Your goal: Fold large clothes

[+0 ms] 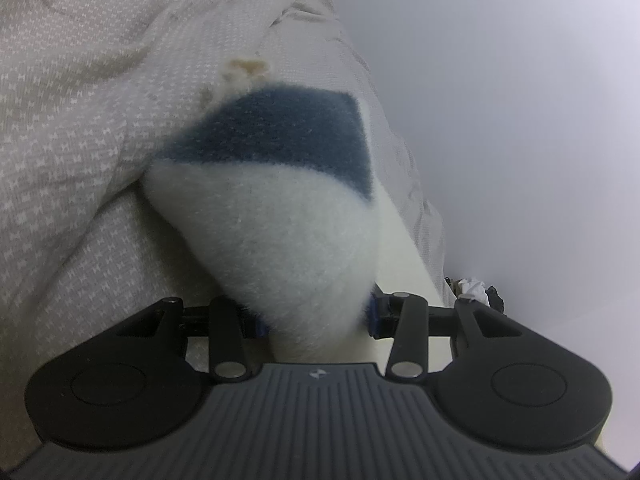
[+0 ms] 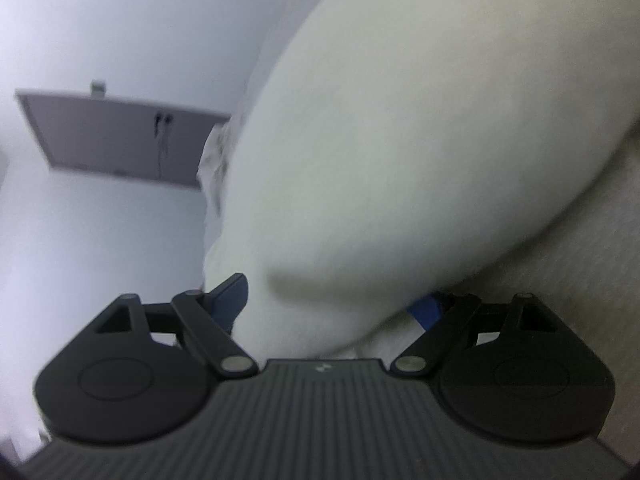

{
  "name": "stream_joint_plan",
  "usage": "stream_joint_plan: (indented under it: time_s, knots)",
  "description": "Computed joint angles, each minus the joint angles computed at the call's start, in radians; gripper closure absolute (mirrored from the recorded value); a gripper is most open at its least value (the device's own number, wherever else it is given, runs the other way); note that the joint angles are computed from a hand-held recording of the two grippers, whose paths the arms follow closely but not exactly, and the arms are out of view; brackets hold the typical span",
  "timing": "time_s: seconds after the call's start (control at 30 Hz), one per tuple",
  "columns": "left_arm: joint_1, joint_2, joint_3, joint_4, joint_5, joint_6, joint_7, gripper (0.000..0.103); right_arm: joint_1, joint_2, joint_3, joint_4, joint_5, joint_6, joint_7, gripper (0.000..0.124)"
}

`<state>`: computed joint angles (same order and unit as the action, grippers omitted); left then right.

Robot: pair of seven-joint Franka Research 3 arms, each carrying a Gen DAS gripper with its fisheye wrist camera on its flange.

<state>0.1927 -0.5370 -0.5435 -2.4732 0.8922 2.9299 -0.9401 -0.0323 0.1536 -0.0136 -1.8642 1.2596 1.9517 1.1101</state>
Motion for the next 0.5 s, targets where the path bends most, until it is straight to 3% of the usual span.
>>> stream_joint_plan:
  time_s: [0.27, 0.37, 0.5]
  knots:
    - [0.030, -0.024, -0.014, -0.012, 0.022, 0.030, -0.026, 0.055, 0.003, -0.050, -0.013, -0.056, 0.041, 0.113, 0.085, 0.037]
    - [0.097, -0.047, -0.055, -0.013, 0.061, 0.079, -0.064, 0.055, 0.003, -0.071, -0.024, -0.084, 0.063, 0.161, 0.109, 0.037]
    - [0.233, -0.108, -0.137, -0.024, 0.081, 0.184, -0.127, 0.055, 0.002, -0.086, -0.030, -0.096, 0.079, 0.148, 0.105, 0.037]
